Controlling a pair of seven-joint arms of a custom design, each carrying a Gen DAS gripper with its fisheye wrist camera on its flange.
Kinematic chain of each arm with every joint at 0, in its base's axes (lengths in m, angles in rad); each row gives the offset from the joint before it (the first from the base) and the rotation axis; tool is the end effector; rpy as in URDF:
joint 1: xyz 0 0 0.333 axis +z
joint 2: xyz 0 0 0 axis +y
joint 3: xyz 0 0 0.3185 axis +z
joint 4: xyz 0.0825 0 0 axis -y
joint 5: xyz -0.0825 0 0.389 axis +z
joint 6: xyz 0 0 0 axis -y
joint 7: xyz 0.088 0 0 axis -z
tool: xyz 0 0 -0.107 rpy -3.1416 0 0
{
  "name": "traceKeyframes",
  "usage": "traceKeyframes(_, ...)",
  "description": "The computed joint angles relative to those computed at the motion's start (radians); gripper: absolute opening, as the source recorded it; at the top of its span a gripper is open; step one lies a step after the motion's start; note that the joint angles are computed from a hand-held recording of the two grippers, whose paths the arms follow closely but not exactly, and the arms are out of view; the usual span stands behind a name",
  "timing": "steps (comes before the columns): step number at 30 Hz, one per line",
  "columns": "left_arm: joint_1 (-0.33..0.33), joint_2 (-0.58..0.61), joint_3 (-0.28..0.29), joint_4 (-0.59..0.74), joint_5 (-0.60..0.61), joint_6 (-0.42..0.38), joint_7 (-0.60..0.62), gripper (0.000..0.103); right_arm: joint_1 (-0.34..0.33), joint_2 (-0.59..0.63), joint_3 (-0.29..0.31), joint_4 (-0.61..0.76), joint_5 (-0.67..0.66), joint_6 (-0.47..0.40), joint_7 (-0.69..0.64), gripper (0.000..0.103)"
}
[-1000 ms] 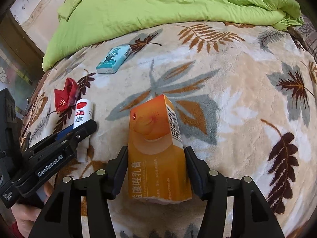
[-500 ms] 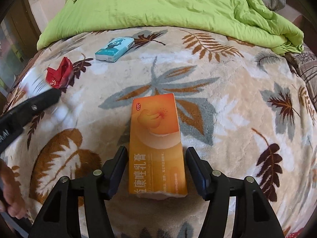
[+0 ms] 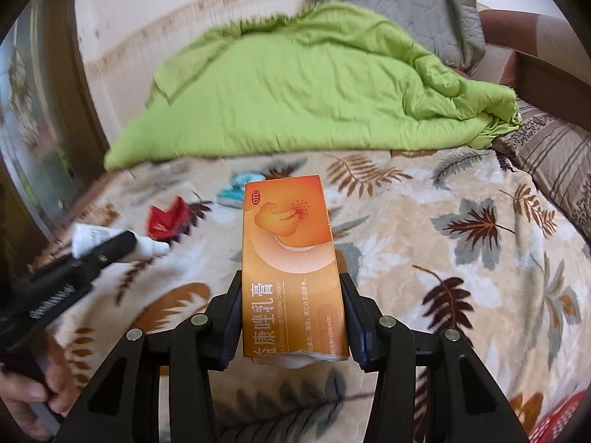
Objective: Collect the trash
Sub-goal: 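Lift the white bottle and orange box off the bed and hold them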
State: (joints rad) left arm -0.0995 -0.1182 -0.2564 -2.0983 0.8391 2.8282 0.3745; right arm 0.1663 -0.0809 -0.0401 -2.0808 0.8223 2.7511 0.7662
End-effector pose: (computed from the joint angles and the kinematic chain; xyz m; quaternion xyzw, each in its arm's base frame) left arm 0.5161 -0.2382 0.5563 -0.6649 0.5828 -0.3667 0.2895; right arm 0.5757 0.0424 0.5402 -0.7183 0.5420 -0.1827 0.3961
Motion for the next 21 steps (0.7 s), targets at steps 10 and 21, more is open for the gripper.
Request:
traceKeyframes(10, 0.038, -0.193, -0.091, -0.164, 0.017, 0.026, -0.045, 0.029, 0.031, -0.182, -0.091, -0.161, 0.136, -0.073, -0.134, 0.051)
traceKeyframes(21, 0.038, -0.130, -0.131, -0.109, 0.092, -0.151, -0.129, 0.029, 0.041, -0.210, -0.096, -0.185, 0.173, -0.088, -0.179, 0.052)
